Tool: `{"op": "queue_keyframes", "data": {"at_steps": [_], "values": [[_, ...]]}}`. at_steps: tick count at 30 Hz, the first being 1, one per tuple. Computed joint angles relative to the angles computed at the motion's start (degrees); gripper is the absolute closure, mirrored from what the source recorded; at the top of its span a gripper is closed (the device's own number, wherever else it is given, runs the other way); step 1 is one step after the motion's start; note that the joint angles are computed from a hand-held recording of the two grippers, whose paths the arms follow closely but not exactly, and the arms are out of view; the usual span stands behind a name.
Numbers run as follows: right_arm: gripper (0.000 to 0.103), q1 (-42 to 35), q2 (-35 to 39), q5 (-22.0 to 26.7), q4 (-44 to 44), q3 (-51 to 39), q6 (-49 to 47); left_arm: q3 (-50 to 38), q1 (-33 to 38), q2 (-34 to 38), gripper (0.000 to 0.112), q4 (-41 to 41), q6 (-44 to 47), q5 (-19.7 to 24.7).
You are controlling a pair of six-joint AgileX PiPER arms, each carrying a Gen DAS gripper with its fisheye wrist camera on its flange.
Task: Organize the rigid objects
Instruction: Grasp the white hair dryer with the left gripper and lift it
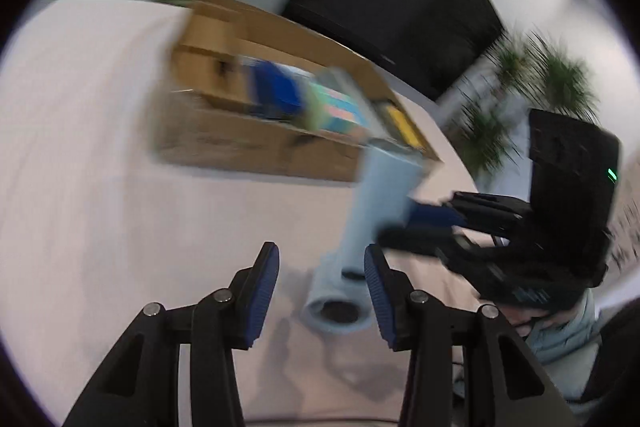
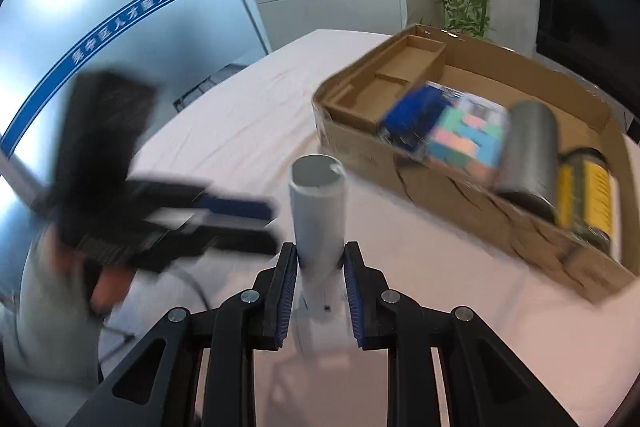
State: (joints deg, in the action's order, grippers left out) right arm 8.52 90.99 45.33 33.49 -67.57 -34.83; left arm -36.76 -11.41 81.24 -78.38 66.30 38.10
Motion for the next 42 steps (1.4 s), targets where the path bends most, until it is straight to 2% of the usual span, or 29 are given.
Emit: {"op": "queue_keyframes", "data": {"at_steps": [1,3,4,5,6,7,8,10,12,14,16,18,20,21,23,25,28,30,32,34,35,36,37,39,40,42], "values": [[0.080,1.93,2.81,-1.03,-1.29,-2.29,2.47,2.62,1.59,-2.01,0.070,-1.10,0.23,-0.45],[0.078,2.81,7.55,1.75,0.21,-7.09,2.19,6.88,3.85,-4.72,0.064,-4.00,1.30,-1.27],[0.076,2.13,8.59,2.93,2.12,-8.23,-0.70,8.82,4.11,-5.87,0.057,-6.06,2.10,-2.24],[0.067,1.35,8.71,2.69,3.42,-8.30,-2.98,10.69,4.61,-6.05,0.049,-9.76,4.24,-1.96],[0.045,0.05,7.75,2.38,4.83,-7.14,-6.06,11.68,5.19,-4.91,0.048,-13.03,6.59,-0.32],[0.035,-0.93,6.17,1.81,6.20,-4.94,-9.58,11.75,4.88,-2.85,0.048,-15.17,7.61,1.16],[0.030,-2.73,4.86,1.68,7.00,-3.01,-13.35,11.43,4.28,-0.86,0.048,-16.55,7.86,2.35],[0.030,-6.31,2.69,3.68,8.79,1.27,-18.37,10.06,2.30,2.25,0.048,-17.43,7.36,2.53],[0.030,-9.12,3.44,7.46,10.57,3.93,-21.08,7.52,-0.97,4.83,0.048,-16.47,3.44,0.21],[0.030,-7.44,4.38,6.05,10.34,6.36,-21.60,4.04,0.05,9.20,0.048,-15.22,0.02,1.77],[0.035,-4.22,5.08,2.58,11.88,8.26,-22.56,-0.54,0.21,12.49,0.048,-11.04,-5.38,1.66],[0.035,-1.28,5.32,-2.24,13.70,9.72,-21.32,-5.09,-0.95,15.25,0.050,-5.44,-11.17,0.32],[0.037,1.02,5.30,-5.80,13.79,10.79,-16.51,-8.66,-2.03,18.00,0.055,-0.02,-17.39,-0.60],[0.042,3.16,3.92,-9.48,11.40,11.93,-13.19,-8.89,-1.86,18.33,0.058,-0.34,-17.07,-0.62],[0.047,7.67,1.90,-15.79,3.39,13.61,-2.92,-10.95,-2.55,18.89,0.075,4.77,-22.04,-1.82],[0.048,10.25,0.97,-18.46,-1.11,14.39,5.85,-11.74,-3.02,18.48,0.076,7.51,-24.37,-2.04],[0.048,14.45,-1.18,-23.79,-7.51,16.98,17.16,-14.59,-4.03,15.98,0.078,16.66,-30.49,-2.41],[0.048,15.16,-2.17,-23.97,-9.27,15.53,21.11,-19.57,-3.61,16.71,0.076,23.61,-36.95,0.80],[0.048,15.71,-2.48,-22.04,-14.96,11.73,28.59,-24.43,-2.22,17.83,0.075,26.73,-39.75,4.33],[0.047,16.25,-2.86,-21.52,-20.69,7.78,34.13,-27.71,-1.37,16.62,0.079,29.58,-40.82,4.78],[0.048,16.25,-2.22,-21.17,-22.32,5.24,35.88,-29.28,-0.41,15.89,0.101,29.10,-39.97,5.91],[0.048,15.66,-1.62,-19.75,-21.66,2.28,35.73,-30.91,0.68,16.06,0.112,26.34,-37.67,9.33],[0.049,14.81,-1.16,-18.33,-18.77,-0.04,33.76,-33.13,0.99,16.15,0.112,25.78,-37.64,11.68],[0.051,14.24,-0.54,-16.67,-13.88,-2.58,29.32,-37.07,-1.01,15.86,0.112,28.38,-38.03,13.07],[0.051,14.45,-0.10,-16.43,-13.45,-3.43,29.33,-39.56,-2.20,16.55,0.109,31.08,-39.14,13.76],[0.051,14.31,0.20,-16.90,-14.88,-3.24,30.61,-40.82,-1.32,17.61,0.109,31.18,-39.65,14.43]]}}
